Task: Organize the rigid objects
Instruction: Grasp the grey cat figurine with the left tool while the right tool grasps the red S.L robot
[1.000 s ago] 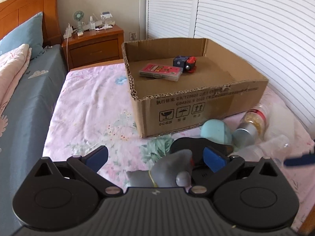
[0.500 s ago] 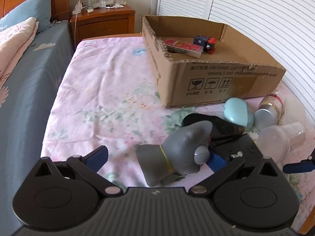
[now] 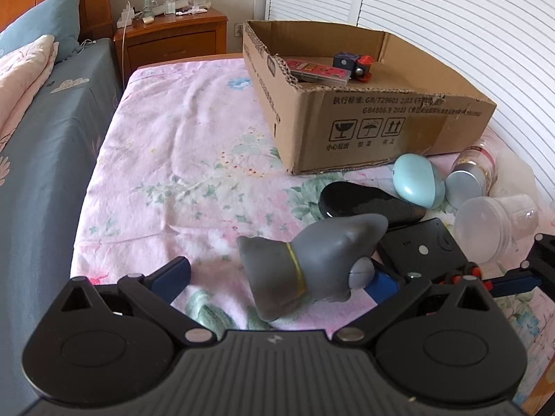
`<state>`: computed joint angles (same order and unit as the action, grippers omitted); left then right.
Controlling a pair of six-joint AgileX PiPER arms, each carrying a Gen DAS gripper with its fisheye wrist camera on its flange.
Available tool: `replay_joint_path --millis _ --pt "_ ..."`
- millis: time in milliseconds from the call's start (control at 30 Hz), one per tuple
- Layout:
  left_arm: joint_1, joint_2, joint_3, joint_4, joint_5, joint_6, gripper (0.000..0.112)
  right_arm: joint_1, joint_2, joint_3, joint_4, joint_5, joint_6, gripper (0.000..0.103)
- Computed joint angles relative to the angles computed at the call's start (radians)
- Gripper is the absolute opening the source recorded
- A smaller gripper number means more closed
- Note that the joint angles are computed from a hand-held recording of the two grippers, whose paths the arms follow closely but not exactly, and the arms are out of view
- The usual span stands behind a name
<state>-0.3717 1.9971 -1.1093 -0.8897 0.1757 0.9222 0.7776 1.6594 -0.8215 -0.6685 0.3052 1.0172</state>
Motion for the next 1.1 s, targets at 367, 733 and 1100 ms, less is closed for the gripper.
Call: replay_joint_path --millis 367,733,1100 --pt "0.016 0.009 -0.019 -0.242 0.076 0.166 0.099 0.007 0.018 -0.012 -0.039 -0.004 -0.004 0.103" --pt "0.011 -0.026 0.023 -0.27 0.038 0.247 0.076 -0.007 0.033 -0.038 -0.02 -0.009 -0.036 0.101" --pt "0.021 -0.038 0.048 -0.31 0.028 0.321 0.077 0.017 0.093 -0.126 -0.037 0.04 -0.057 0.081"
